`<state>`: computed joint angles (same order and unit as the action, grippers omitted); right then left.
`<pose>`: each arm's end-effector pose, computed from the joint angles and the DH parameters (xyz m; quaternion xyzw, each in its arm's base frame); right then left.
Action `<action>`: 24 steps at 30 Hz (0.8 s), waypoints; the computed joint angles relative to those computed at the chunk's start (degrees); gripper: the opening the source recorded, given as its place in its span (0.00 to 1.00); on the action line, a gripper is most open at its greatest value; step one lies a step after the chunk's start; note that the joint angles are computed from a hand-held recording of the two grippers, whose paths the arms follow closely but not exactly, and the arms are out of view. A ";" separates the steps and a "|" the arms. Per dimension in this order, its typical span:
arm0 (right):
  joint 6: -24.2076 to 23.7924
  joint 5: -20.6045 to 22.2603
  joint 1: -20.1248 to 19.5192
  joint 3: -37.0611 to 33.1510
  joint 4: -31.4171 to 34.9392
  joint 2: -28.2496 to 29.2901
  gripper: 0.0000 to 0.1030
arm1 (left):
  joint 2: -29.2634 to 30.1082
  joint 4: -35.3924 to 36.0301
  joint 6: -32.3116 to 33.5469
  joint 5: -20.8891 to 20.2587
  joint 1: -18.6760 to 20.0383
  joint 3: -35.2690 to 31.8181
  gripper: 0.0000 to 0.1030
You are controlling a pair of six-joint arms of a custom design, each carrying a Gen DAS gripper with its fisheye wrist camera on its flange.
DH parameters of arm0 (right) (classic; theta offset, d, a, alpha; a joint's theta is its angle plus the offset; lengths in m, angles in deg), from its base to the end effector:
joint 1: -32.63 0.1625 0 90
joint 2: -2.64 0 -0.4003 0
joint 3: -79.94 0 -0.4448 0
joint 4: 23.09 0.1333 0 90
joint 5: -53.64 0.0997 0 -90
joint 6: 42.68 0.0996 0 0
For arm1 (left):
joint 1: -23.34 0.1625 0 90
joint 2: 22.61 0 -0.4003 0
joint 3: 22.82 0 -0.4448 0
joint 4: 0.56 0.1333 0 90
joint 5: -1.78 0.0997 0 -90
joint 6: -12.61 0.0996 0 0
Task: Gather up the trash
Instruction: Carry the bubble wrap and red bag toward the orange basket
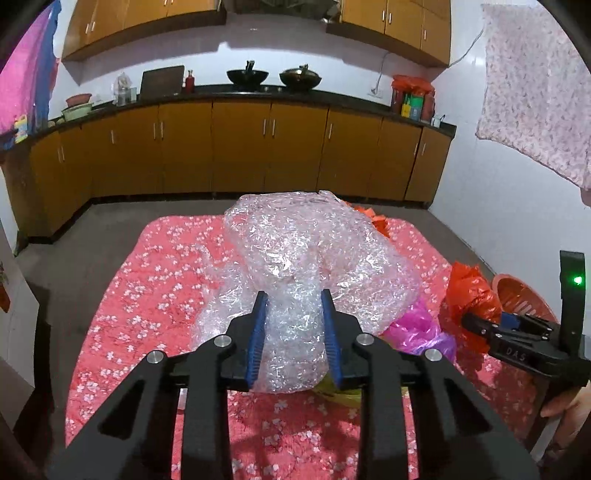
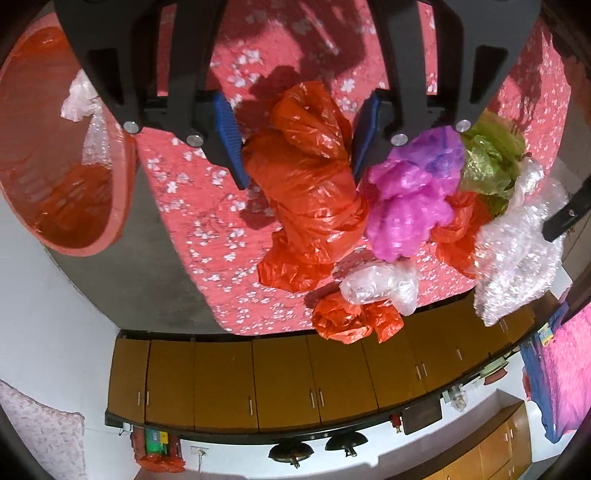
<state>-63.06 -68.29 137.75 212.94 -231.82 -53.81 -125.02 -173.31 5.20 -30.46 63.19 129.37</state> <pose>0.1966 -0.4185 0.0678 0.1792 -0.8845 0.3338 0.2722 -0.1015 -0.3681 0.2235 0.1783 0.8319 -0.4408 0.2863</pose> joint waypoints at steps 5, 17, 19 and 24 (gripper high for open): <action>0.16 -0.29 0.68 2.35 -1.03 -2.46 0.51 | -2.90 2.71 -1.72 1.19 -2.66 0.92 0.28; -0.74 -2.05 2.29 8.86 -3.94 -10.99 0.51 | -3.83 5.04 -4.02 1.18 -7.85 1.76 0.28; -1.08 -2.93 2.40 10.33 -4.67 -12.86 0.51 | -2.70 4.49 -4.20 0.46 -8.42 1.46 0.28; -2.89 -4.83 2.04 13.49 -6.65 -17.08 0.51 | 1.62 1.41 -3.72 -1.46 -9.54 0.60 0.28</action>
